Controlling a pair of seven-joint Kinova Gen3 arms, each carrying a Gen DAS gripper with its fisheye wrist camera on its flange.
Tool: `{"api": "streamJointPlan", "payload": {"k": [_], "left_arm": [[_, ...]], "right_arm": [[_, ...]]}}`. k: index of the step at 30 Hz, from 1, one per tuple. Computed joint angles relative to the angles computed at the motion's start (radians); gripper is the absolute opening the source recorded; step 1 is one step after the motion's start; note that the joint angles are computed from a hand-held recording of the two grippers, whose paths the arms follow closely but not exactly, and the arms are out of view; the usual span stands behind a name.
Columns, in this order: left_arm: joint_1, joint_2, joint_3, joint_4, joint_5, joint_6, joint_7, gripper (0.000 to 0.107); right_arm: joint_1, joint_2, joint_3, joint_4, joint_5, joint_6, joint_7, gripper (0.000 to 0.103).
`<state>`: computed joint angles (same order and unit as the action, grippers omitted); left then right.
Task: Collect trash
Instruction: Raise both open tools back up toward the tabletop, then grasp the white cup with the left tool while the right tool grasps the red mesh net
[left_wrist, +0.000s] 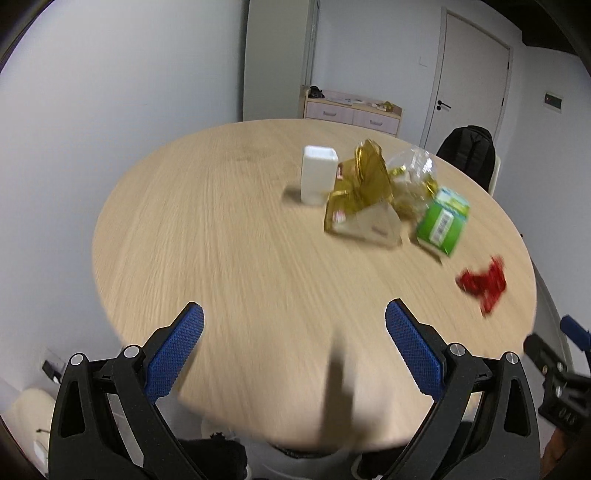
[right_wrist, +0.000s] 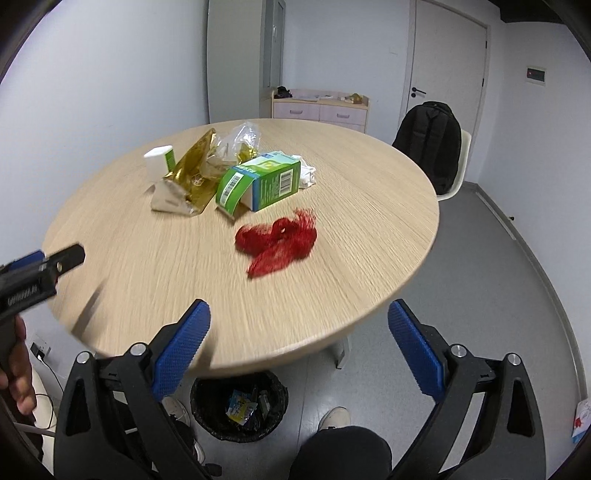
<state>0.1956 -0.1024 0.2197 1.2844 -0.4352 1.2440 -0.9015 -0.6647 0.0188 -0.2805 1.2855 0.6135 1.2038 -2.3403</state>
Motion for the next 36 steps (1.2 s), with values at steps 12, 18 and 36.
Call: {"api": "streamJointPlan", "payload": {"k": [12, 18, 36], "left_arm": [[0.03, 0.279, -0.13, -0.333, 0.039, 0.035, -0.149, 0.097], [0.034, 0.399, -0.192, -0.509, 0.09, 0.097, -0.205, 0.096], [0.033, 0.562, -0.25, -0.76, 0.176, 0.252, -0.291, 0.041]], "right_arm": [[0.023, 0.153, 0.108, -0.177, -0.131, -0.022, 0.14, 0.084], [0.026, 0.203, 0.148, -0.244, -0.193, -0.015, 0.19, 0.077], [0.03, 0.238, 0.176, -0.282, -0.273, -0.02, 0.252, 0.042]]}}
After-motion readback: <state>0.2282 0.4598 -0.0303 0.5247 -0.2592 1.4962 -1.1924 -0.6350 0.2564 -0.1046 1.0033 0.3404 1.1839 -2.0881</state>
